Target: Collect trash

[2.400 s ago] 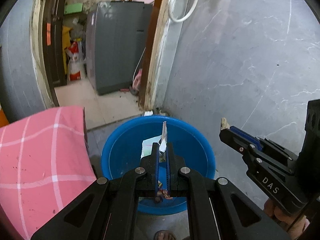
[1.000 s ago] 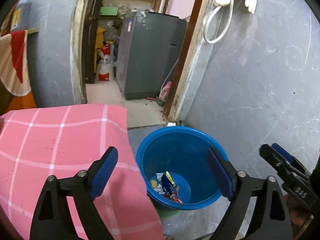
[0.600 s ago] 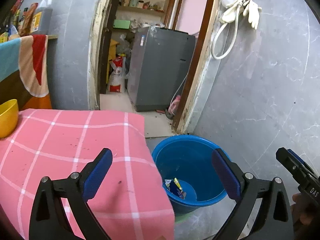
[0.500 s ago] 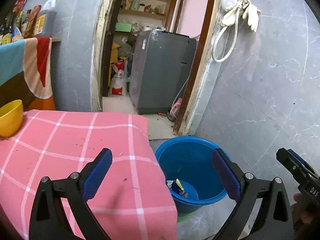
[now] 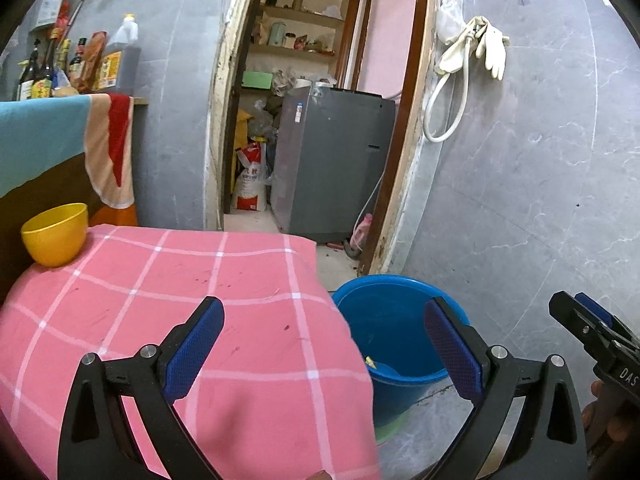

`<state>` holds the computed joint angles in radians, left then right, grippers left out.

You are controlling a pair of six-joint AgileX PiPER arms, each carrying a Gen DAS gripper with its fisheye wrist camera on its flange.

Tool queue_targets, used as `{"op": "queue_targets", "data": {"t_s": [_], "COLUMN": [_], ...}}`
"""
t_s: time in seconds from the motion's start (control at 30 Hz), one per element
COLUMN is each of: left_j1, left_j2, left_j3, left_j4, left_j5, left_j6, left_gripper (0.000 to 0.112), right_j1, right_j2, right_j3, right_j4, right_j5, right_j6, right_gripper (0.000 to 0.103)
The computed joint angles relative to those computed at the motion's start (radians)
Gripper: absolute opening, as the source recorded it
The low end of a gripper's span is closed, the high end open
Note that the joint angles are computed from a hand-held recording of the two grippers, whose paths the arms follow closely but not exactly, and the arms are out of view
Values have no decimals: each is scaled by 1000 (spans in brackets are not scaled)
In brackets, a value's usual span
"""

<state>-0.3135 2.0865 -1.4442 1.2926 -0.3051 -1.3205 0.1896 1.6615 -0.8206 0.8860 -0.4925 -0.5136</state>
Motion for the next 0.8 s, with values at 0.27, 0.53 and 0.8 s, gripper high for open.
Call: {"op": "queue_targets", "data": {"t_s": [0.27, 0.53, 0.8], "left_j1": [39, 76, 75], "left_j2": [-98, -151, -185], "left_j3": [214, 373, 551], "left_j4": [-414, -631, -889], "left_j5": [-63, -155, -329], "left_j6": [429, 676, 954], "left_gripper": [101, 101, 101], "right_j1": [112, 239, 371], "right_j2": [-32, -29, 6], "right_j3": [71, 143, 210], "right_j4": [66, 100, 130], "right_j5": [-107, -259, -428], "right_j6": [-11, 42, 89], "right_gripper": [103, 103, 103]}}
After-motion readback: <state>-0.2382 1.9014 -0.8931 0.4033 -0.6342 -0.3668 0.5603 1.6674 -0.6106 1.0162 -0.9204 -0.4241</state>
